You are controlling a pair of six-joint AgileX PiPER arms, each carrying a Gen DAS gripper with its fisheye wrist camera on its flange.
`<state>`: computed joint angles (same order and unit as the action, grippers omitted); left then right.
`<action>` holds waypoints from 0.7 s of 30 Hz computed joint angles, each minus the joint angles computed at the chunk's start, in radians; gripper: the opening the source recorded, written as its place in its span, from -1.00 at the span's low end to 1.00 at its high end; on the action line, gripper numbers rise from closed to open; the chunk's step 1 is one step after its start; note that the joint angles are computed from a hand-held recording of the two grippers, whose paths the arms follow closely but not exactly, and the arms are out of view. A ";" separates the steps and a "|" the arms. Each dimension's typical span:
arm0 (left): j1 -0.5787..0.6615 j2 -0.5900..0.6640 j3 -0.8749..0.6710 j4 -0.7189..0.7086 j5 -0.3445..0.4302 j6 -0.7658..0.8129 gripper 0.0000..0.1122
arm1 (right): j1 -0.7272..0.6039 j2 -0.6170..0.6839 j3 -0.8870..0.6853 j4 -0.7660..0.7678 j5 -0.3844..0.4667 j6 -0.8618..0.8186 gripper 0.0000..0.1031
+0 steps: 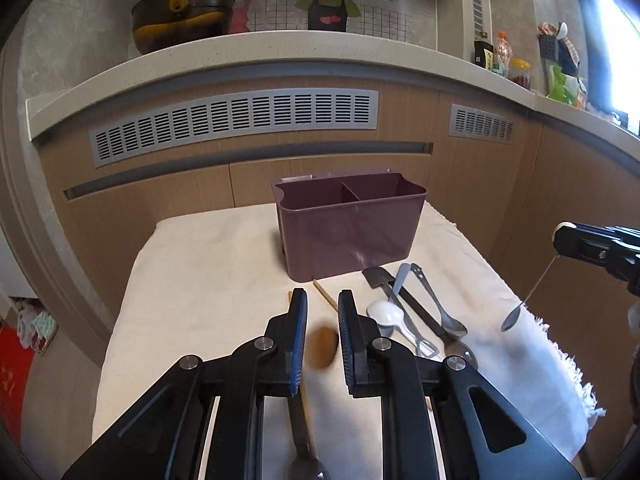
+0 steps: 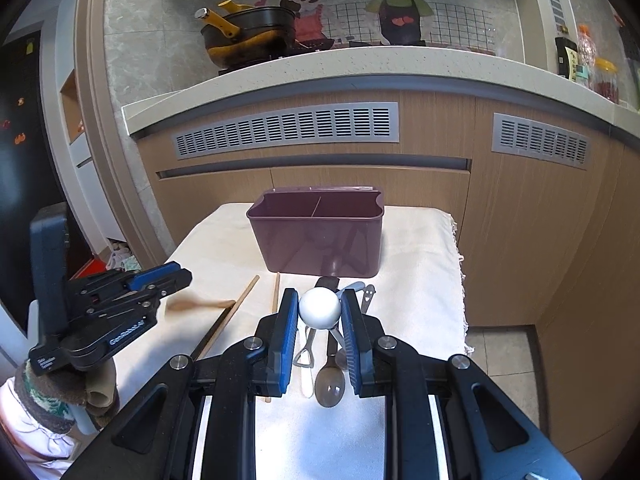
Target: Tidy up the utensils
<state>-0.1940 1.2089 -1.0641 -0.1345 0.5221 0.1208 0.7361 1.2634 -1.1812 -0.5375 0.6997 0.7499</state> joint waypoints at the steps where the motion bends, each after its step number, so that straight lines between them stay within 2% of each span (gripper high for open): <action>1: 0.006 0.010 -0.006 -0.009 0.009 0.003 -0.71 | 0.000 0.001 -0.001 0.001 0.001 -0.002 -0.61; 5: 0.087 0.038 -0.016 -0.127 0.066 0.106 -0.71 | -0.007 0.001 -0.001 0.007 0.012 -0.010 -0.61; 8: 0.181 0.059 -0.025 -0.264 0.156 0.247 -0.68 | -0.018 0.000 0.003 0.019 0.011 -0.022 -0.61; 11: 0.195 0.064 -0.008 -0.280 0.238 0.314 -0.63 | -0.030 0.007 0.007 0.044 -0.002 -0.039 -0.61; 14: 0.171 0.098 -0.001 -0.200 0.279 0.216 -0.31 | -0.037 0.018 0.004 0.064 -0.012 -0.052 -0.61; 17: 0.192 0.172 -0.041 -0.214 0.333 0.126 -0.31 | -0.034 0.026 0.002 0.070 -0.015 -0.059 -0.61; 21: 0.148 0.283 -0.141 -0.147 0.369 -0.019 -0.31 | -0.019 0.031 0.008 0.052 -0.013 -0.042 -0.61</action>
<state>-0.0457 1.4924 -1.2046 -0.2812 0.8907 0.1015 0.7173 1.2943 -1.1733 -0.4860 0.6867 0.7080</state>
